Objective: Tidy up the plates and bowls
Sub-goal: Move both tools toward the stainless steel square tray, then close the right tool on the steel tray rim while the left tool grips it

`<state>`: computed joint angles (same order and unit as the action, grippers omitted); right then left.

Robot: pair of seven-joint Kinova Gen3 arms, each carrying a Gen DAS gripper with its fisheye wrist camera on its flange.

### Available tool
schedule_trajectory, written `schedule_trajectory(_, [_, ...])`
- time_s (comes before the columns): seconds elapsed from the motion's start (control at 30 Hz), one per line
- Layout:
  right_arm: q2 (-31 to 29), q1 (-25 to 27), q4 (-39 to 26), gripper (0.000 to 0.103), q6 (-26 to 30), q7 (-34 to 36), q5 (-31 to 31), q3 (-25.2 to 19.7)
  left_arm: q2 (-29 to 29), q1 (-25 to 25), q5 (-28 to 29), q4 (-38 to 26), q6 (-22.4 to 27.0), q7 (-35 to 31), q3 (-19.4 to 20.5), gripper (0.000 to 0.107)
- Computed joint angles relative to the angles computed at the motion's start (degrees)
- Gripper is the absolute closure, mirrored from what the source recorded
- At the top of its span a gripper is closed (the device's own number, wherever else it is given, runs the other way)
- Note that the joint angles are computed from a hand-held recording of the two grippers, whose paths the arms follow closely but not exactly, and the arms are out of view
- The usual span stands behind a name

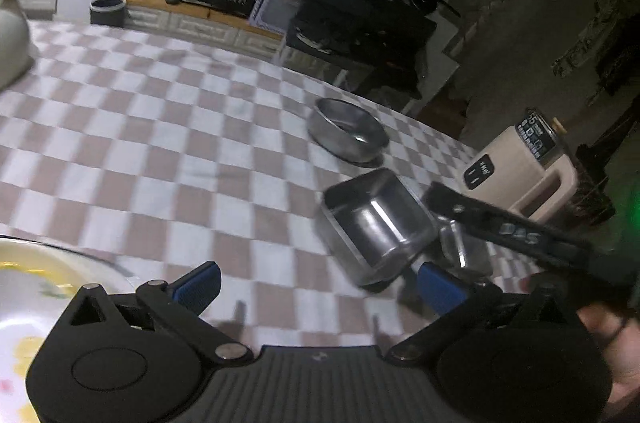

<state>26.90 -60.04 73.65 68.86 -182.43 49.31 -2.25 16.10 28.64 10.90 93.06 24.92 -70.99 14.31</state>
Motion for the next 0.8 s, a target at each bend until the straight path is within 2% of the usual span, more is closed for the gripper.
schedule_trajectory(0.07, [-0.5,1.6,2.7,0.005,-2.9,-0.6,0.2,0.2,2.2,1.2,0.3,-1.7,-0.3,2.0,-0.4,0.005])
schedule_trajectory(0.13, [-1.2,3.5,5.8,0.013,-7.1,-0.5,0.4,0.0,4.3,3.7,-1.0,-3.9,0.5,6.1,-2.3,0.006])
schedule_trajectory(0.2, [-1.6,5.7,7.8,0.025,-11.3,1.2,0.0,-0.4,6.2,3.7,-0.7,-5.4,1.1,7.6,-1.8,0.006])
schedule_trajectory(0.27, [-1.3,7.0,8.7,0.032,-13.8,2.8,-0.2,-0.3,8.0,3.4,-0.1,-6.7,1.1,8.4,-1.3,0.009])
schedule_trajectory(0.37, [0.0,8.4,7.2,0.044,-15.3,6.6,-1.8,0.0,9.3,4.0,0.1,-6.4,-2.1,10.5,-1.8,0.017])
schedule_trajectory(0.63, [4.5,9.4,1.4,0.061,-12.5,15.0,-7.8,2.0,13.8,1.1,1.6,-10.8,1.6,7.4,1.3,0.046])
schedule_trajectory(0.73, [5.4,9.4,-0.4,0.075,-10.3,16.5,-9.7,2.8,15.3,-1.2,3.9,-12.2,2.9,3.4,4.0,0.063])
schedule_trajectory(0.77, [4.9,9.7,0.1,0.079,-11.0,16.6,-10.5,2.8,15.4,-1.7,4.7,-12.1,2.9,2.0,4.6,0.073])
schedule_trajectory(0.8, [4.0,10.2,1.1,0.082,-12.2,16.4,-11.4,2.5,15.6,-1.2,4.6,-12.9,3.6,1.6,4.1,0.077])
